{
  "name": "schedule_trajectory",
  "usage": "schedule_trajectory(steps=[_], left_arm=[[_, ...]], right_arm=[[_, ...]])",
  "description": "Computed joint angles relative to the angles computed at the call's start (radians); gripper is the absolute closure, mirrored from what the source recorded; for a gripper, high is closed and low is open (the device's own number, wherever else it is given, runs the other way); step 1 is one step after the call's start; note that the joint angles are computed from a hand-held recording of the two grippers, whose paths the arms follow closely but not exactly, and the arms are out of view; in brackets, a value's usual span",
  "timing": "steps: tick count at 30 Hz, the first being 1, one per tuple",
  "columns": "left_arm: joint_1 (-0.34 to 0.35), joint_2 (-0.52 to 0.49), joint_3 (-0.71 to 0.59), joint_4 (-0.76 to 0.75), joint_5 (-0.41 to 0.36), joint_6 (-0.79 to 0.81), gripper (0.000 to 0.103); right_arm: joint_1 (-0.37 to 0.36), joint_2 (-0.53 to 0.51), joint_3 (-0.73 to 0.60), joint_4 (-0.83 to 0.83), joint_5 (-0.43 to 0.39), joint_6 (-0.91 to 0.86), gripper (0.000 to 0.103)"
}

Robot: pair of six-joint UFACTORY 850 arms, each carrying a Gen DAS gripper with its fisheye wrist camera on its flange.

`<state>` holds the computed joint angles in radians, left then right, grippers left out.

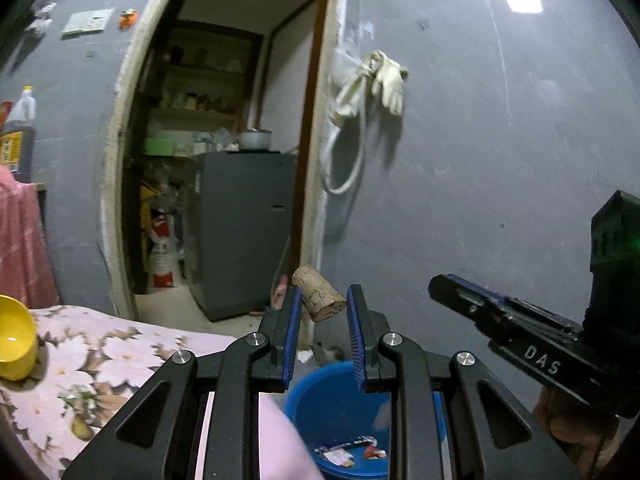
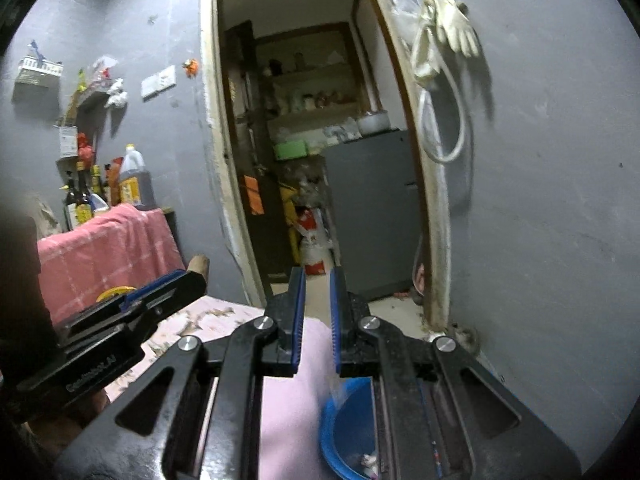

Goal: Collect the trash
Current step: 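Carry both scraps over the blue bucket and open both tools, then move both tools back over the green wrapper and bread lump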

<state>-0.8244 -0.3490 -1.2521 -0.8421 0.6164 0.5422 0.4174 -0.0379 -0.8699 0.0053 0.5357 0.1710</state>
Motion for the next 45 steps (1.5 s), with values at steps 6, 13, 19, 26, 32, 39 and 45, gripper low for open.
schedule_trajectory(steps=[6,13,19,26,32,39,45], left_arm=[[0.015,-0.101,-0.112,-0.021,-0.131,0.017,0.084],[0.046,-0.231,-0.256,-0.161,-0.337,0.123,0.083],[0.070,-0.305,-0.345,-0.531,-0.450,0.464,0.077],[0.070,-0.280,-0.308,-0.433,-0.419,0.353,0.072],[0.066,-0.198,-0.220,-0.309,-0.350,0.210,0.069],[0.060,-0.078,-0.100,-0.270,-0.239,0.161,0.061],[0.058,0.029,0.008,-0.288,-0.138,0.164,0.050]], right_arm=[[-0.059,-0.038,0.000,-0.063,-0.052,0.100,0.072],[-0.107,-0.076,0.005,-0.129,-0.084,0.196,0.070],[-0.127,-0.093,0.011,-0.131,-0.098,0.223,0.070],[-0.125,-0.091,0.008,-0.113,-0.106,0.221,0.069],[-0.103,-0.071,0.010,-0.067,-0.097,0.175,0.058],[-0.054,-0.026,0.014,-0.001,-0.078,0.097,0.051],[0.010,-0.004,0.002,0.081,-0.056,0.017,0.032]])
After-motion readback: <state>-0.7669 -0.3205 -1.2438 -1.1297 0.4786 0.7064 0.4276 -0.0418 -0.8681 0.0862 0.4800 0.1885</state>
